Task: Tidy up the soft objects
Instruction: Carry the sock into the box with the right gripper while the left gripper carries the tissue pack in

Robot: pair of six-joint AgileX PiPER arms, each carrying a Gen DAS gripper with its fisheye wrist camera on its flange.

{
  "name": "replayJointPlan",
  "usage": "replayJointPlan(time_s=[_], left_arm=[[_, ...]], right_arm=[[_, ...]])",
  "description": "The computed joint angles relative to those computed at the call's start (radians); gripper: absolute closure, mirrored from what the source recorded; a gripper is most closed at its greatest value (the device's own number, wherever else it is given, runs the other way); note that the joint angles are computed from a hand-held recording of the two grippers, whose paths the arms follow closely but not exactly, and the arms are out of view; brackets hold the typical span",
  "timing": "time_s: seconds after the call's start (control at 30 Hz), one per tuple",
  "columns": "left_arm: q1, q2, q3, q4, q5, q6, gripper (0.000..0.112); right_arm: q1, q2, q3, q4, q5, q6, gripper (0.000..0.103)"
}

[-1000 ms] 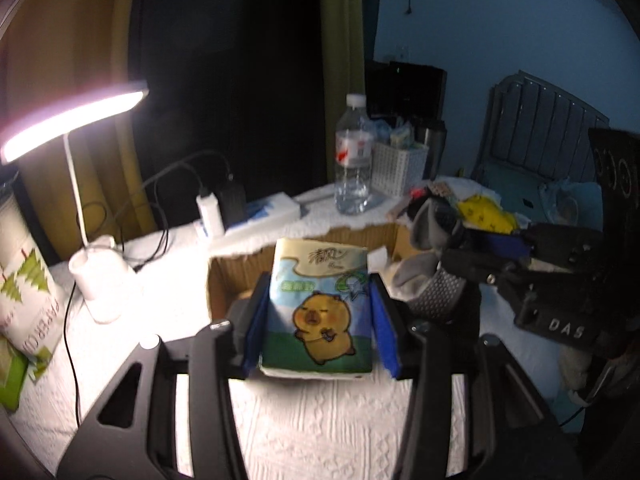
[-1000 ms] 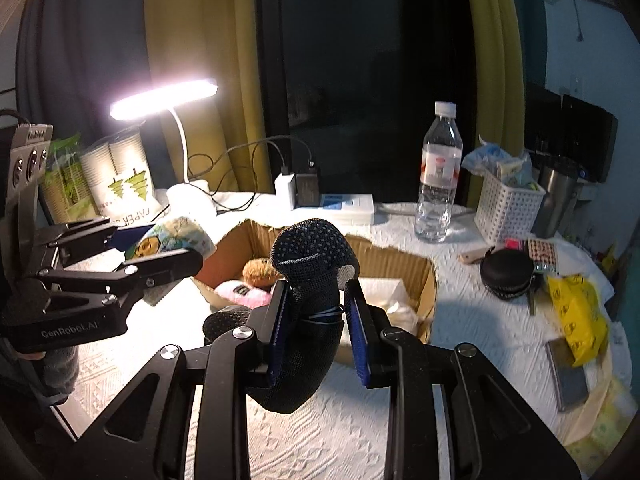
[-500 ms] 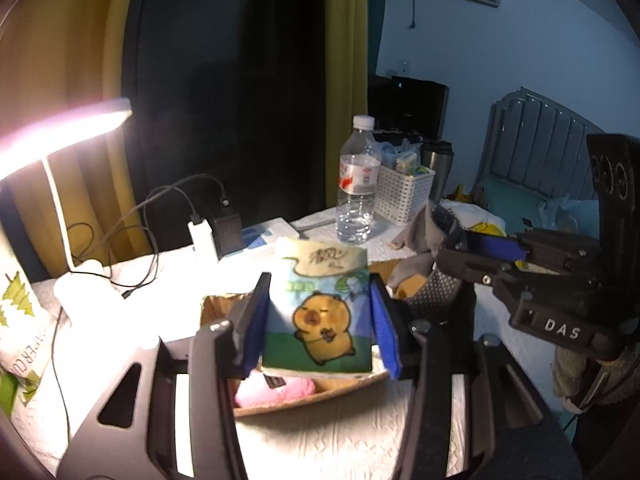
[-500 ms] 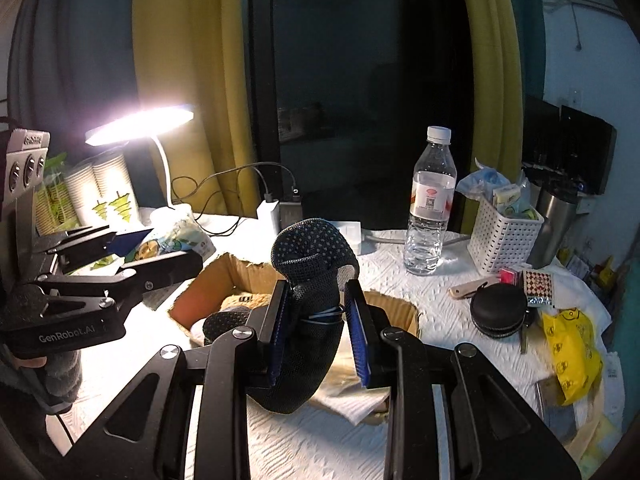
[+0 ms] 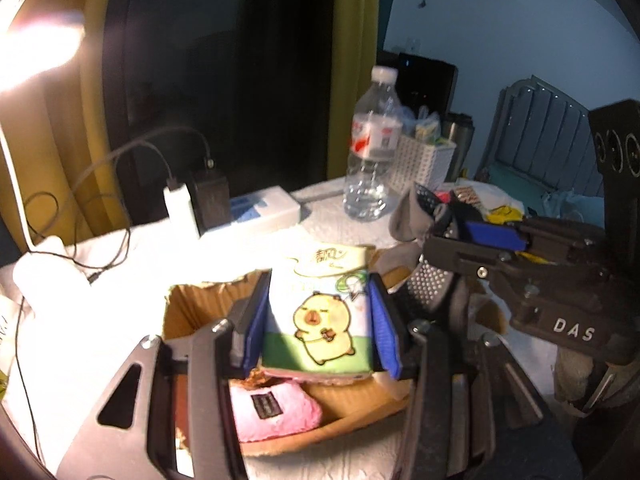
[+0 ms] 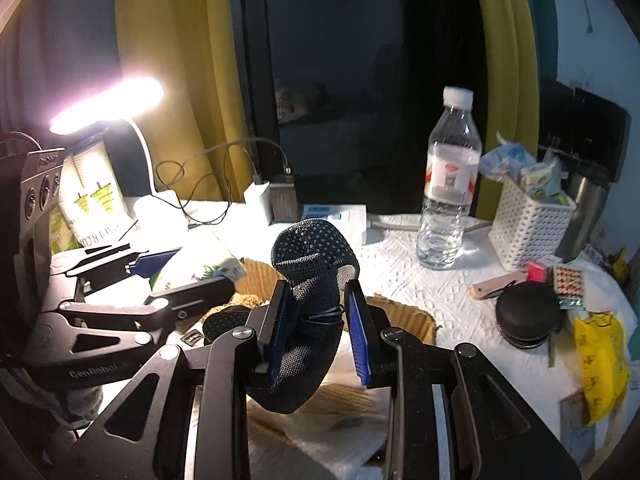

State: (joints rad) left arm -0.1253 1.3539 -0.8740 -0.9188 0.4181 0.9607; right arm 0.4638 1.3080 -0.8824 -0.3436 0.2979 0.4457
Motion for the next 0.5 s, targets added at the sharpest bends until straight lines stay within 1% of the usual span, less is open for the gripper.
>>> replayJointPlan(time_s=[0.27,0.43,0.5], left_arm=[[-0.023,0.125,-0.02,-0.003,-0.027,0.007,0.065],[-0.055,0.178,-0.029,0.056,-0.05,-0.041,0.065],[-0.063,0.183,-0.02,0.038,-0.067,-0.019,0.065]], right_arm=[[-0.049,0.118,-0.014,0.214,-0.059,-0.205,0.073],[-0.062,0.183,-0.033,0.336,-0.058,-0.326,0.073],[-0.064,0.2,-0.038,0.342,-0.056,-0.333,0.073]])
